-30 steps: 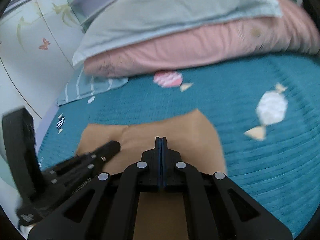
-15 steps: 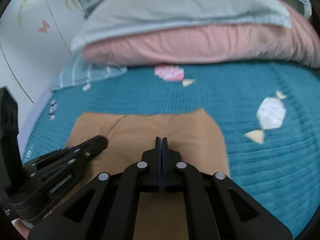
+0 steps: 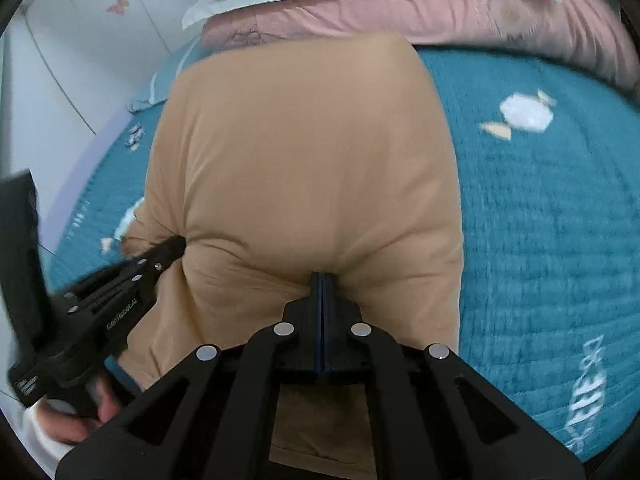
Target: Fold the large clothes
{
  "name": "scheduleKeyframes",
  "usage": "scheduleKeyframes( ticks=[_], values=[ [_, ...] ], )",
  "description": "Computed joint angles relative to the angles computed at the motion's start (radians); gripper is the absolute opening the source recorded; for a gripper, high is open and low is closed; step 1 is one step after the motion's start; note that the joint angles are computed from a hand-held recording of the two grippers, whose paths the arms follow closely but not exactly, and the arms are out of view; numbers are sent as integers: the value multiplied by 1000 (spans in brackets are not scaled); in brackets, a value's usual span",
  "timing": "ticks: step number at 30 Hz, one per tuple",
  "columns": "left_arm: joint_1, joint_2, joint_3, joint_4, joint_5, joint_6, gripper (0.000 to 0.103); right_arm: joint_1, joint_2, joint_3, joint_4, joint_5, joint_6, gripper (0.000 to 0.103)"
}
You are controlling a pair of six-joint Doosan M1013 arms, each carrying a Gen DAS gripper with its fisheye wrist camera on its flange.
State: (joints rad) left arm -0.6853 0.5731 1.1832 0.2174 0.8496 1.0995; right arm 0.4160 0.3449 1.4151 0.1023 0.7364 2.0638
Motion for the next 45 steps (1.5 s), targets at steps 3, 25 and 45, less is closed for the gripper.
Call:
scheduleKeyframes(
  ticks=[3,25,45],
  values=[
    [16,-19,-4,-87,13,-14,2,-15,-10,-15,51,33,-14,0],
    [2,-57,54,-181,100,-6,2,0,-41,45,178,158,-85,3],
    [-49,-80,1,-42,161,-84,83,-11,-143,85,122,131,11,95]
  ],
)
